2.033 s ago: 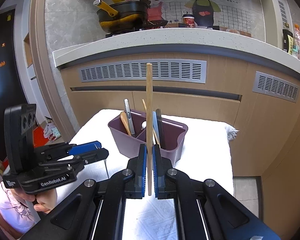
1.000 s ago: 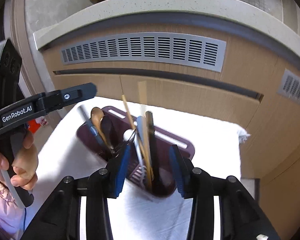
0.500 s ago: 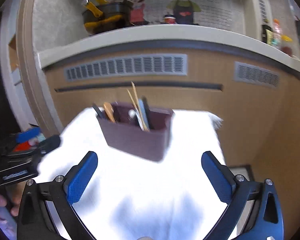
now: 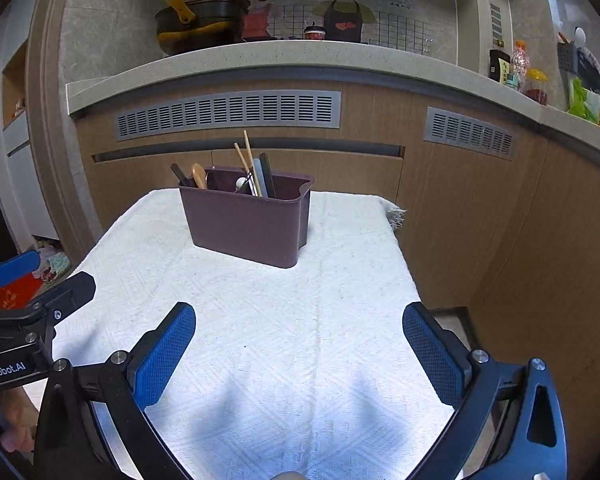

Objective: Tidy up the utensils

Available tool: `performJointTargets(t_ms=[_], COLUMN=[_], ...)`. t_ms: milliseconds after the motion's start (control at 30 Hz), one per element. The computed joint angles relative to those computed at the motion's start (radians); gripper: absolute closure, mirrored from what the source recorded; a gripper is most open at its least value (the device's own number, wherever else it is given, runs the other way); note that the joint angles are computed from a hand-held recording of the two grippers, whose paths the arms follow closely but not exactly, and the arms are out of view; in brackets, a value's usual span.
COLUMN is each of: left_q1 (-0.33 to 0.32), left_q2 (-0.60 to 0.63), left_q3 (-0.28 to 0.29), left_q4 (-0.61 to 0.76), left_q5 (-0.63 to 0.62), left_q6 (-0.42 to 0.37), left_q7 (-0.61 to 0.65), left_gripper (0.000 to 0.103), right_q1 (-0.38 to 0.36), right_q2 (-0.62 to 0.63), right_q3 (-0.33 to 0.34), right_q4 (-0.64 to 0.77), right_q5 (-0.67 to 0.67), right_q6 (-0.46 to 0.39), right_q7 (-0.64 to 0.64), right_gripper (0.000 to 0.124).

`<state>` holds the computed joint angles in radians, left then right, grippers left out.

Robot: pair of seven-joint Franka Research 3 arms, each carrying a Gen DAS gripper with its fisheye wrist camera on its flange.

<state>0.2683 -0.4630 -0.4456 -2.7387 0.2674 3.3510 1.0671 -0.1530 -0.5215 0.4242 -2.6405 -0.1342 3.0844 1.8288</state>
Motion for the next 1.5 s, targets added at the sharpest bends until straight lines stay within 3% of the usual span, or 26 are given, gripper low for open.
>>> performJointTargets(t_ms=[400,1500], left_q1=[-0.036,-0.043], left_q2=[-0.014,-0.018], left_q3=[0.041,0.046], left_q4=[-0.007,-0.011], left_q5=[0.003,0.031], left_q6=[-0.011,-0.021], left_q7=[-0.008,-0.017], left_gripper=[0.002,0.002], right_q1=[0.048,0.045], right_q2=[-0.012,-0.028], right_q3=[-0.036,-0.036], right_q4=[-0.011,-0.023], right_q5=[0.017,0.043], right_q6=[-0.011,-0.003], right_q7=[-0.030,-0.035], right_gripper=[0.021,0.021])
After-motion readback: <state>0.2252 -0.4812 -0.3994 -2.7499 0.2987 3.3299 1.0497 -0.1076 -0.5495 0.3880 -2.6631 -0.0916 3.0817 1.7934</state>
